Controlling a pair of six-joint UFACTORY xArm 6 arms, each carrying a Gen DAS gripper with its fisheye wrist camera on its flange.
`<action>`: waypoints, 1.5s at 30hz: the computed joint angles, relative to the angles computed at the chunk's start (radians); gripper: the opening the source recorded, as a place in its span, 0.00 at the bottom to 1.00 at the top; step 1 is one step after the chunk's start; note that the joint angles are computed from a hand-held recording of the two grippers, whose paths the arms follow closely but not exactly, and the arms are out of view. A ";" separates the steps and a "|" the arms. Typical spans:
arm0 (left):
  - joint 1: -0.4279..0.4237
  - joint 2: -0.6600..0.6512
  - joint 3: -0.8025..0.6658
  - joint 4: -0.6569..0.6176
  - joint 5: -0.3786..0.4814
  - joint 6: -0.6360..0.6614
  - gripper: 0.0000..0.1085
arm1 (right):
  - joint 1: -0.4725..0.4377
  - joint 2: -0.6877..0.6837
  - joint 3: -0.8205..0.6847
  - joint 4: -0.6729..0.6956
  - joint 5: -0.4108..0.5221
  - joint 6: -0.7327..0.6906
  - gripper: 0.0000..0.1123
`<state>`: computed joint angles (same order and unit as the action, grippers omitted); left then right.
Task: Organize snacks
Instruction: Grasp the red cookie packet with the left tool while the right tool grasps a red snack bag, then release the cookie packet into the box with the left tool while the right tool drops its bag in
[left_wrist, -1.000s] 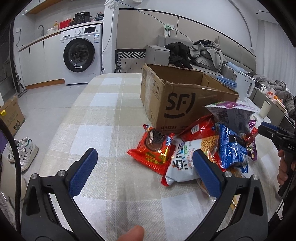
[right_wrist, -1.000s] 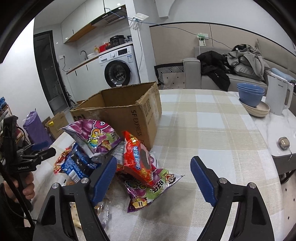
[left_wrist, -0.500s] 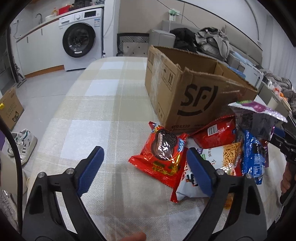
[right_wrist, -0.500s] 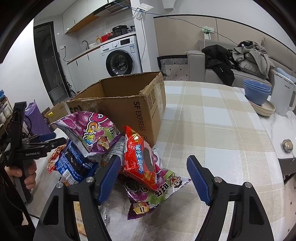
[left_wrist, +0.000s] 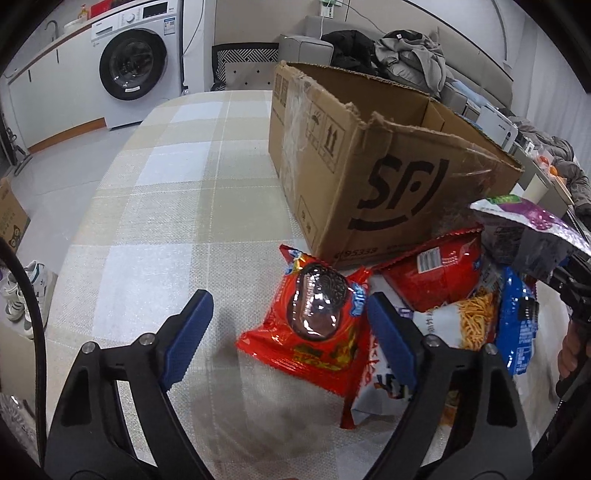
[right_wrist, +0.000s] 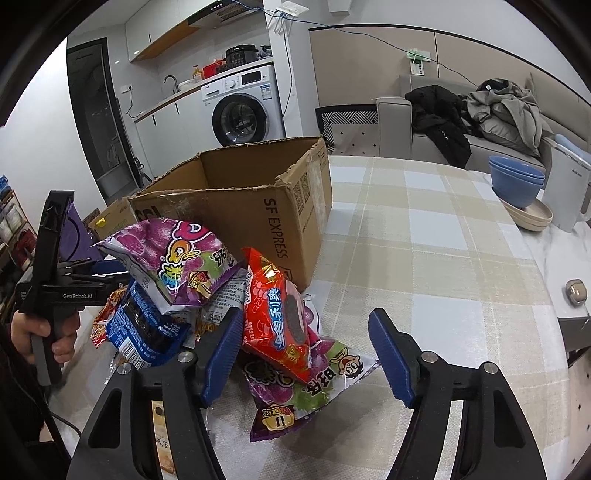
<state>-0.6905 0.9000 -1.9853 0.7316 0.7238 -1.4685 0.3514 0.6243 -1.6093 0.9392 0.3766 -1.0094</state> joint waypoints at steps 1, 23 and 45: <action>0.005 0.004 -0.003 -0.004 -0.005 0.003 0.78 | 0.000 0.000 0.000 0.003 -0.005 -0.002 0.63; 0.028 0.010 0.028 -0.042 -0.102 0.014 0.49 | -0.005 0.046 -0.060 0.002 0.058 0.024 0.36; -0.025 -0.111 0.183 0.109 -0.102 -0.204 0.37 | -0.002 -0.114 0.117 0.275 0.029 -0.217 0.21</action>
<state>-0.7152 0.7889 -1.8026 0.8402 0.6222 -1.6726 0.3491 0.5103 -1.4921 1.2140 0.4051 -1.2268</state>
